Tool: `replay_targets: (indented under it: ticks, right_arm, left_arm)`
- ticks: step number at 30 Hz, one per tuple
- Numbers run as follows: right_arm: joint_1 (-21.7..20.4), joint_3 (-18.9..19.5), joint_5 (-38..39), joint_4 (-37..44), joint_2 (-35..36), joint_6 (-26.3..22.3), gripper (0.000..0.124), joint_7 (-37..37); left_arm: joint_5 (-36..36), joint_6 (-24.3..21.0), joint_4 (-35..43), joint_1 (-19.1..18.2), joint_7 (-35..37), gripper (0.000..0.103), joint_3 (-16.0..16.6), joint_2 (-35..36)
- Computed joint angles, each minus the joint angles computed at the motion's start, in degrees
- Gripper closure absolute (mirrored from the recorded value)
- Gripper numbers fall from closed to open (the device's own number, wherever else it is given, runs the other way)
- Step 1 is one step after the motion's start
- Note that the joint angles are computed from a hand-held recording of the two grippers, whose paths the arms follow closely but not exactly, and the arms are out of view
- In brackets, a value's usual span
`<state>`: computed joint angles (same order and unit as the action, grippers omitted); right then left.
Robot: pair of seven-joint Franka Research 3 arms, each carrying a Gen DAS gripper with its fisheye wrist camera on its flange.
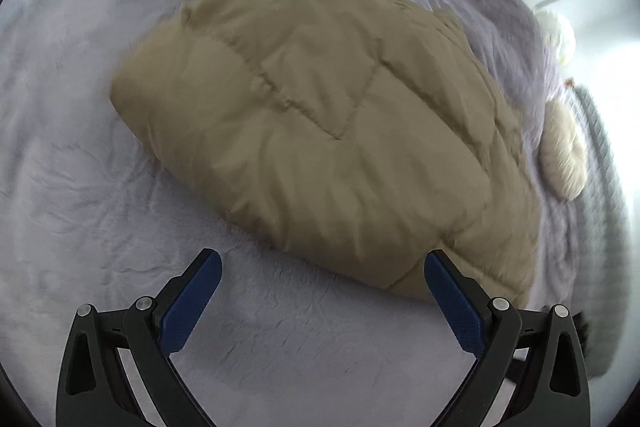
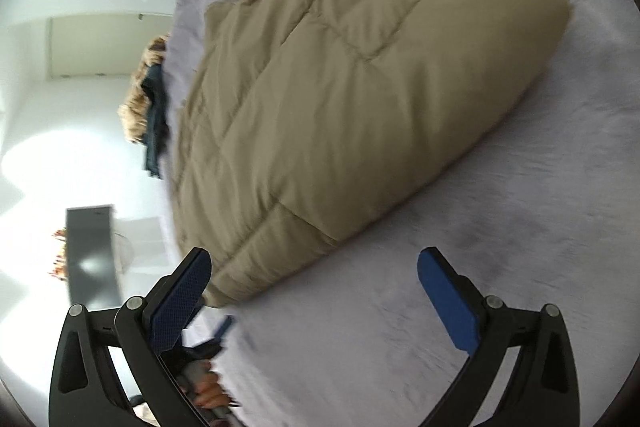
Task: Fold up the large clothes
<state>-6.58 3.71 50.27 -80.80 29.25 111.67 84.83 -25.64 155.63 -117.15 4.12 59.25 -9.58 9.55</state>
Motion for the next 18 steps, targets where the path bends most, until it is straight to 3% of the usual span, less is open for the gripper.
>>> replay_targets:
  ticks: [2,6,10,18]
  right_arm:
    - [-0.4,0.7,2.2,0.4,1.3,0.1,0.022,0.1]
    - [-0.6,1.9,5.6,0.4,3.0,1.9,0.022,-0.1]
    - [-1.6,3.6,10.9,0.5,4.4,3.7,0.022,-1.2]
    - [-2.1,6.2,16.5,3.7,9.2,4.0,0.022,-1.4]
  left_arm:
    - [-7.5,3.3,-0.2,1.4,4.4,0.002,-1.9,1.4]
    - [-10.4,6.0,2.0,1.8,7.3,0.002,-3.4,4.5]
    - [-16.1,8.4,5.8,4.1,12.4,0.002,-7.0,7.9]
    - [-20.5,15.1,11.9,7.5,12.0,0.002,-11.3,15.2]
